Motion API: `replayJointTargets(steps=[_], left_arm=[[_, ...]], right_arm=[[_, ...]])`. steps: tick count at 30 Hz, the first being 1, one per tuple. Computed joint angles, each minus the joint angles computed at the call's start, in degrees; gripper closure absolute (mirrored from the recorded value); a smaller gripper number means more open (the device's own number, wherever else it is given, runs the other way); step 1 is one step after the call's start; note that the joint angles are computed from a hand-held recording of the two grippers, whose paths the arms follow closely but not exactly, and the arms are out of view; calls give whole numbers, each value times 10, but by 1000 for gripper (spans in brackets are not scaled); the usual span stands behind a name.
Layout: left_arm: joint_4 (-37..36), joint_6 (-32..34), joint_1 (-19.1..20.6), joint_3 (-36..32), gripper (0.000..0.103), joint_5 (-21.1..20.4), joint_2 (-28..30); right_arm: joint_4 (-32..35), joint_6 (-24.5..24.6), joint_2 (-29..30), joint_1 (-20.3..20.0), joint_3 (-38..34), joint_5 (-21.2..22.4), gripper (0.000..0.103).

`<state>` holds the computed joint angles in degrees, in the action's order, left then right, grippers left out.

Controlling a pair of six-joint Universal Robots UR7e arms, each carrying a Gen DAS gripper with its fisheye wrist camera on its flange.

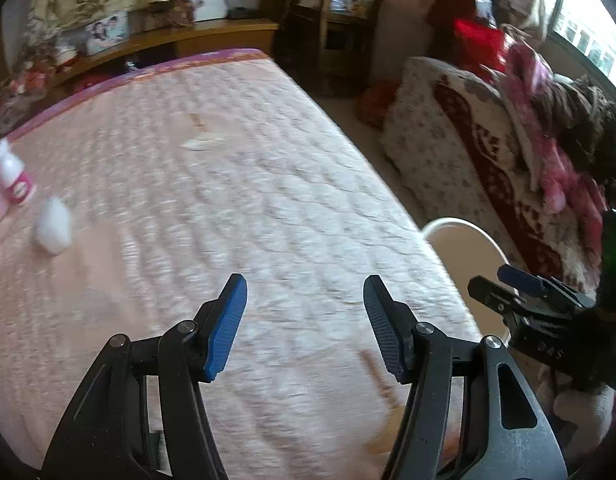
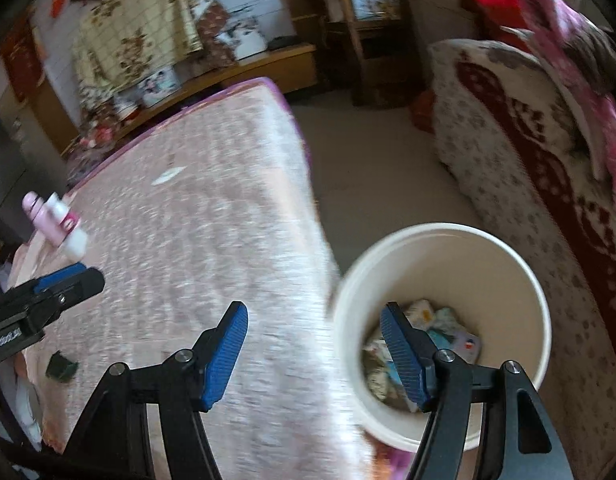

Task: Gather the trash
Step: 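Move both open tools back to the remaining trash on the bed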

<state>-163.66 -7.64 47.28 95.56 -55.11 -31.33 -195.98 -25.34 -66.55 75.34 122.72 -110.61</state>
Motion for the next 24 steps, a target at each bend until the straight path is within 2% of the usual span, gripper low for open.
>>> replayJointTargets(steps=[6,9,12,18,22,24], left_arm=[[3,-3,30,23,44,35,-40],[17,-9,55,26,44,42,-62],[29,-17,82,17,44,66,-76],[47,-33,137,-43,44,82,-72],[104,-66,168,-119,43,86,-41],[106,-66,177,-147,43,93,-24]], right_arm=[[24,-5,47,50,-26,-2,36],[34,-2,66,64,-34,7,36],[56,-2,90,78,-49,13,36],[79,-4,131,99,-75,26,35],[104,-12,155,108,-95,34,35],[115,-17,165,112,-103,35,35]])
